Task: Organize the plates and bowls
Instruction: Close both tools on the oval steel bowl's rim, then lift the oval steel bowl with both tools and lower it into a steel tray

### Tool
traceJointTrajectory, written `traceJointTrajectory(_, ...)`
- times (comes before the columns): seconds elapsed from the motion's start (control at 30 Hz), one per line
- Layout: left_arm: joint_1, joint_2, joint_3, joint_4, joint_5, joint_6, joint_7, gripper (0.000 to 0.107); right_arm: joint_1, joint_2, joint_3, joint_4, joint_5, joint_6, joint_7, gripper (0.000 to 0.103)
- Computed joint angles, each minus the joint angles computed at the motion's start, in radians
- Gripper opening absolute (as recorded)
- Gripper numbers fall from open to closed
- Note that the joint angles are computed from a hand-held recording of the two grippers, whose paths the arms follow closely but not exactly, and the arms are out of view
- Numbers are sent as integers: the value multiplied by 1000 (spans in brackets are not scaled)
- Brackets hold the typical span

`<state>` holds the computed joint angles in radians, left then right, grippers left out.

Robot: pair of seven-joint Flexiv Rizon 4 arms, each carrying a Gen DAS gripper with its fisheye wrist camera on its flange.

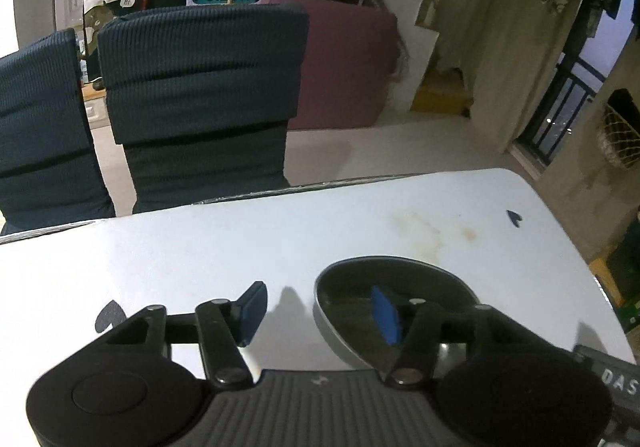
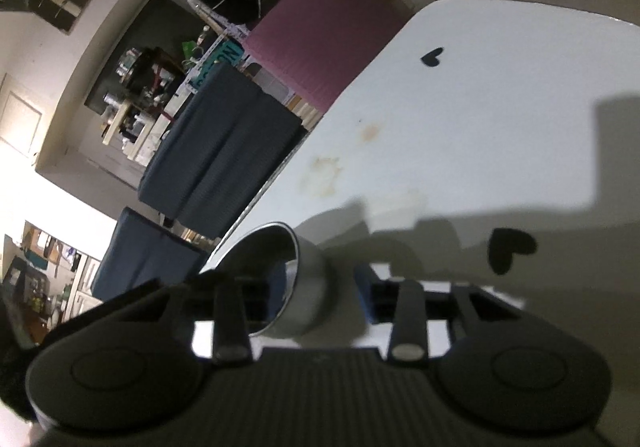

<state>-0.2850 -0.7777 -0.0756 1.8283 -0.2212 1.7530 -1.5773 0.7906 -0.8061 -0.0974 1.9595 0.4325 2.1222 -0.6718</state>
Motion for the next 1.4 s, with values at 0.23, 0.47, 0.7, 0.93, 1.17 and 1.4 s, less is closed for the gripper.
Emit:
traceJointTrajectory(0.23, -6, -27, 16, -48, -21, -70, -13, 20, -5, 0, -3, -14, -22, -12, -16, 23)
traceJointTrajectory(0.47, -27, -17, 34, -40, -5, -69, -26, 10, -12, -2, -13, -11, -57, -20, -55, 13)
traceJointTrajectory(0.7, -29, 40, 34, 46, 4, -12, -48, 5, 36, 23, -72, 7, -67, -70, -108, 6)
traceJointTrajectory(0.93, -19, 153, 20, 213, 8, 104, -95, 5, 160, 98, -173, 71, -44, -94, -183, 5)
traceJointTrajectory(1.17, 10, 314, 7, 428, 33, 197, -133, 6, 324, 171, -261, 155, 1, -98, -267, 4)
traceJointTrajectory(1.4, 29, 478, 16, 643, 58, 273, -192, 6, 436, 253, -251, 226, 80, -78, -329, 4)
